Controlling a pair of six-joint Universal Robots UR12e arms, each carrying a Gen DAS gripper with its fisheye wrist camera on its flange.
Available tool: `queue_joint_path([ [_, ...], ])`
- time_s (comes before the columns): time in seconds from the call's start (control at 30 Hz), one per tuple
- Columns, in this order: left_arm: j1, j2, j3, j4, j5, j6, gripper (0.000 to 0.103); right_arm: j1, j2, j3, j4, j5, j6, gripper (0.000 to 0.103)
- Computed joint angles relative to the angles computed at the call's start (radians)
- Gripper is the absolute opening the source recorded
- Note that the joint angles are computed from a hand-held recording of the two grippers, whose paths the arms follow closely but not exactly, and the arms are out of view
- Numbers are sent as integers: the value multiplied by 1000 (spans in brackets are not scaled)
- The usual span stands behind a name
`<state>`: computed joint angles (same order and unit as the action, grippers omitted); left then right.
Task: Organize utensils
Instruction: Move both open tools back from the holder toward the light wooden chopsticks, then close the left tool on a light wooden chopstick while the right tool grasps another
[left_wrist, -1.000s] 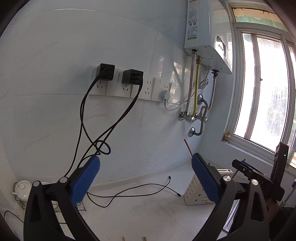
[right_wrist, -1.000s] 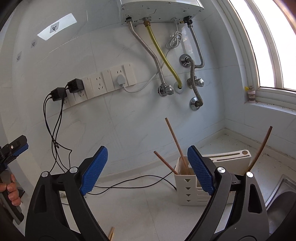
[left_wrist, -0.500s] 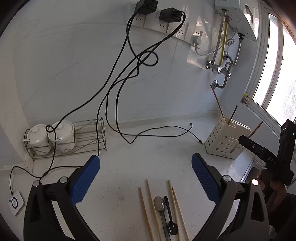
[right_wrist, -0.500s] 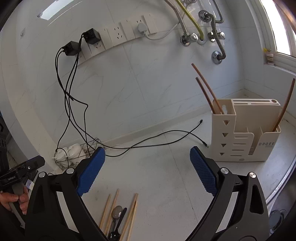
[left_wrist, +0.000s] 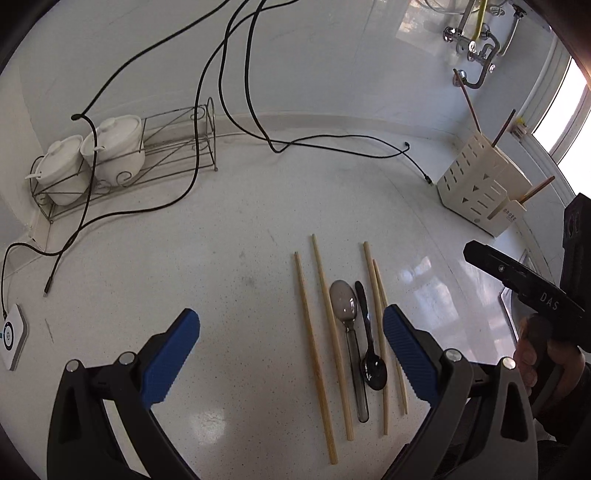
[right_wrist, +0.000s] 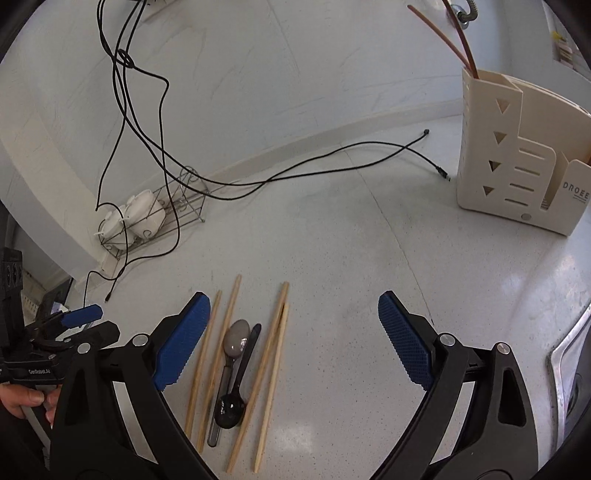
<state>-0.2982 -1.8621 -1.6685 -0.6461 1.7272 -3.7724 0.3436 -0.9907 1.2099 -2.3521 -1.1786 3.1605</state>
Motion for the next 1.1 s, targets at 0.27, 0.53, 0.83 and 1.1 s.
queue_joint_path([
  [0.27,5,-20,0,-83,-79,-8,98,20,33,-63,209,-62,-57,79],
  [0.53,8,-42,4,-139,-110,-25,98,40,67,-129,354,-130,-117,73],
  [0.83,11,-69,35,-216,-121,-5,98,64,115,-237,533,-203,-180,56],
  [1.1,10,-87,65,-264,-108,-9,98,77,157,-326,672,-227,-180,48],
])
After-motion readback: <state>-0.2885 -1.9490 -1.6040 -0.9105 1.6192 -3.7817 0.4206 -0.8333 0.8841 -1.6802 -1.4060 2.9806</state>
